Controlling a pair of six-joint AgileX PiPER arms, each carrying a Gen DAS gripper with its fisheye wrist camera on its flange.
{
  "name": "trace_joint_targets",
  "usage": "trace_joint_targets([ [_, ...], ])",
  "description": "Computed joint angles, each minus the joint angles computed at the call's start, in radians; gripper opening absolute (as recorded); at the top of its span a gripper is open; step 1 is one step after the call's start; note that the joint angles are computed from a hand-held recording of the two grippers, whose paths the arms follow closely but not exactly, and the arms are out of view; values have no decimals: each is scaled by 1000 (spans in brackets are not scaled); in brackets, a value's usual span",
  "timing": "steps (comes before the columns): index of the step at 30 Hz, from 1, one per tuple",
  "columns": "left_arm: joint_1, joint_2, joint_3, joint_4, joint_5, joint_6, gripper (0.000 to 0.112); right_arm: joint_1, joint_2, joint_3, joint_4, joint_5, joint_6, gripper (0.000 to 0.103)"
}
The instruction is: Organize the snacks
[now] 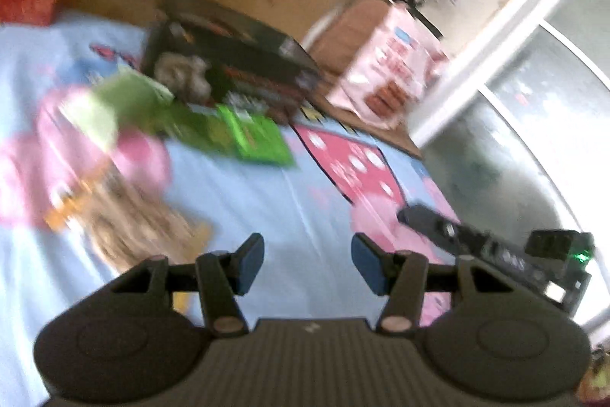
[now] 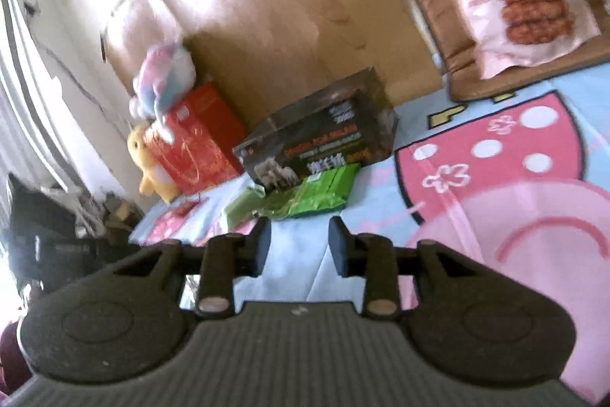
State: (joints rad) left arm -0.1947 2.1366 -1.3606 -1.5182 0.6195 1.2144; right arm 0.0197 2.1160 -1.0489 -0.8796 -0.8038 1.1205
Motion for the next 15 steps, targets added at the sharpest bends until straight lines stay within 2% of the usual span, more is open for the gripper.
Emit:
trace_joint_targets([
  [2,-23,-10,30,-11,-4,24,52,6,-4,37,107,-10,-63,44],
  [3,-30,-16,45,-15,-4,34,52,7,-7,41,114,1,-59,44],
  [6,-37,-32,81,-19,30,55,52,-22,-27,55,1,-31,-27,44],
  [10,-39,-39,109,-4,105,79,52,-94,-50,84,-305,-137,50,44],
  [12,-47,-35,113,3,133,80,53,-103,-84,128,-398,-121,32,44],
  [15,-67,-12,94,25,167,57,53,-74,-138,205,-416,-48,-49,44],
])
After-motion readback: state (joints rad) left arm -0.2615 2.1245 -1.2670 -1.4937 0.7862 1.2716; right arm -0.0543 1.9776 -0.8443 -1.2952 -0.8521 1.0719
